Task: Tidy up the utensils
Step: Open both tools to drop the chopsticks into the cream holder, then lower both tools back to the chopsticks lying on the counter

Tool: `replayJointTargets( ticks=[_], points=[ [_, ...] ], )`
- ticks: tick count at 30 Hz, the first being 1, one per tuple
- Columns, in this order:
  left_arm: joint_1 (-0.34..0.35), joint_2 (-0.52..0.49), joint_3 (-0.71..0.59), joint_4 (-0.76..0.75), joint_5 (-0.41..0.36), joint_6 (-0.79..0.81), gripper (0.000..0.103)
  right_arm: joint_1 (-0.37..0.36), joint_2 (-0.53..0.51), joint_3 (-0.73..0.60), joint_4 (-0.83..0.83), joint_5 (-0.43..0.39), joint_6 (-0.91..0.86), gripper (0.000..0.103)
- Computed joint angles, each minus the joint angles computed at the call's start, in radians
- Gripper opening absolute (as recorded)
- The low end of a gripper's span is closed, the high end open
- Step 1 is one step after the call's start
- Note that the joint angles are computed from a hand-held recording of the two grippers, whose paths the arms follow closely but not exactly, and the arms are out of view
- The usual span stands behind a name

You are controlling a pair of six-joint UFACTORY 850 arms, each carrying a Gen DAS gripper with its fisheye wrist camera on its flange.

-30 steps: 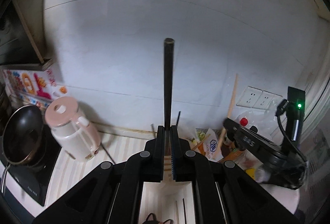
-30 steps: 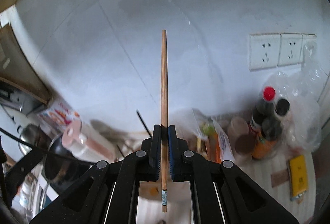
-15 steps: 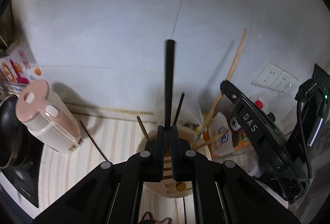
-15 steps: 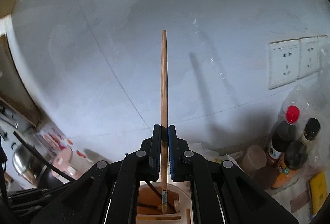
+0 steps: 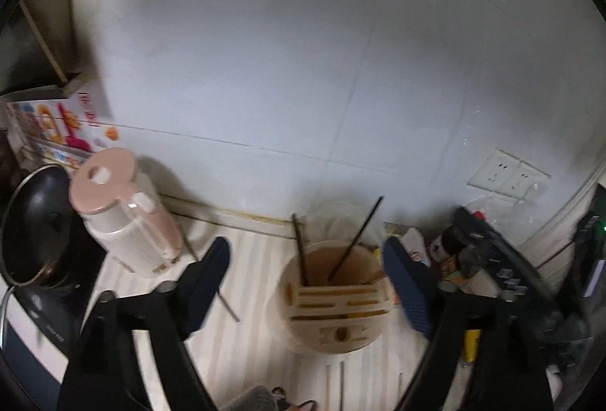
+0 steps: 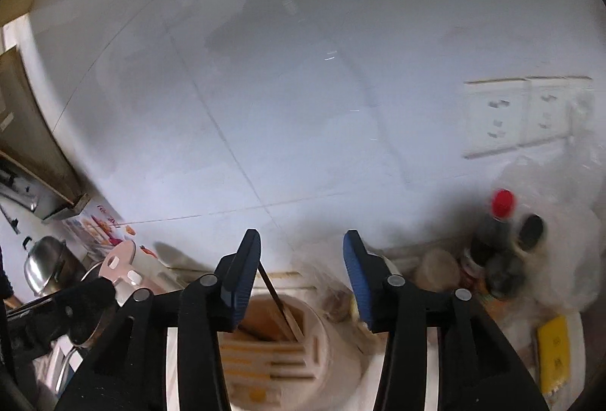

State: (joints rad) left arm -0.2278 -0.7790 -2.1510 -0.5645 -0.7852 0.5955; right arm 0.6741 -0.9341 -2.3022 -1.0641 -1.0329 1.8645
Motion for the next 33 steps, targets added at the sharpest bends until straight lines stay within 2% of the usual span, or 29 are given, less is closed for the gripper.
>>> replayJointTargets(
  ticks=[2, 5, 8, 13, 19, 21, 24, 25, 27, 29, 30, 31, 32, 33],
  points=[
    [0.007, 0.054, 0.101, -0.01, 0.072, 0.028, 0.103, 0.013, 0.048, 0.071, 0.03, -0.02, 0.034, 0.065],
    [0.004, 0.107, 0.212, 0.034, 0.155, 0.028, 0.103, 0.039, 0.116, 0.193, 0.053, -0.039, 0.102, 0.077],
    [0.003, 0.137, 0.306, 0.081, 0.187, 0.031, 0.103, 0.061, 0.172, 0.311, 0.096, -0.045, 0.164, 0.082],
    [-0.016, 0.157, 0.445, 0.223, 0.208, -0.049, 0.103, 0.078, 0.242, 0.503, 0.216, -0.02, 0.237, 0.082],
    [-0.064, 0.14, 0.553, 0.375, 0.211, -0.125, 0.103, 0.073, 0.303, 0.708, 0.373, 0.099, 0.279, 0.081],
    [-0.08, 0.129, 0.575, 0.404, 0.208, -0.138, 0.103, 0.07, 0.307, 0.75, 0.424, 0.14, 0.275, 0.074],
    [-0.105, 0.108, 0.607, 0.436, 0.201, -0.15, 0.1, 0.063, 0.316, 0.818, 0.491, 0.219, 0.276, 0.057],
    [-0.111, 0.097, 0.607, 0.435, 0.181, -0.143, 0.097, 0.06, 0.323, 0.847, 0.514, 0.261, 0.282, 0.05],
    [-0.124, 0.063, 0.596, 0.434, 0.123, -0.138, 0.075, 0.057, 0.329, 0.89, 0.542, 0.326, 0.284, 0.043],
    [-0.134, 0.041, 0.593, 0.432, 0.088, -0.128, 0.067, 0.052, 0.325, 0.915, 0.581, 0.377, 0.26, 0.034],
    [-0.139, 0.035, 0.599, 0.43, 0.083, -0.122, 0.057, 0.05, 0.321, 0.922, 0.602, 0.405, 0.239, 0.034],
    [-0.144, 0.029, 0.602, 0.428, 0.072, -0.116, 0.055, 0.047, 0.316, 0.93, 0.629, 0.437, 0.212, 0.034],
    [-0.148, 0.025, 0.606, 0.427, 0.064, -0.111, 0.048, 0.043, 0.31, 0.932, 0.663, 0.461, 0.172, 0.034],
    [-0.152, 0.025, 0.613, 0.437, 0.068, -0.114, 0.036, 0.04, 0.302, 0.934, 0.704, 0.494, 0.122, 0.034]
  ],
)
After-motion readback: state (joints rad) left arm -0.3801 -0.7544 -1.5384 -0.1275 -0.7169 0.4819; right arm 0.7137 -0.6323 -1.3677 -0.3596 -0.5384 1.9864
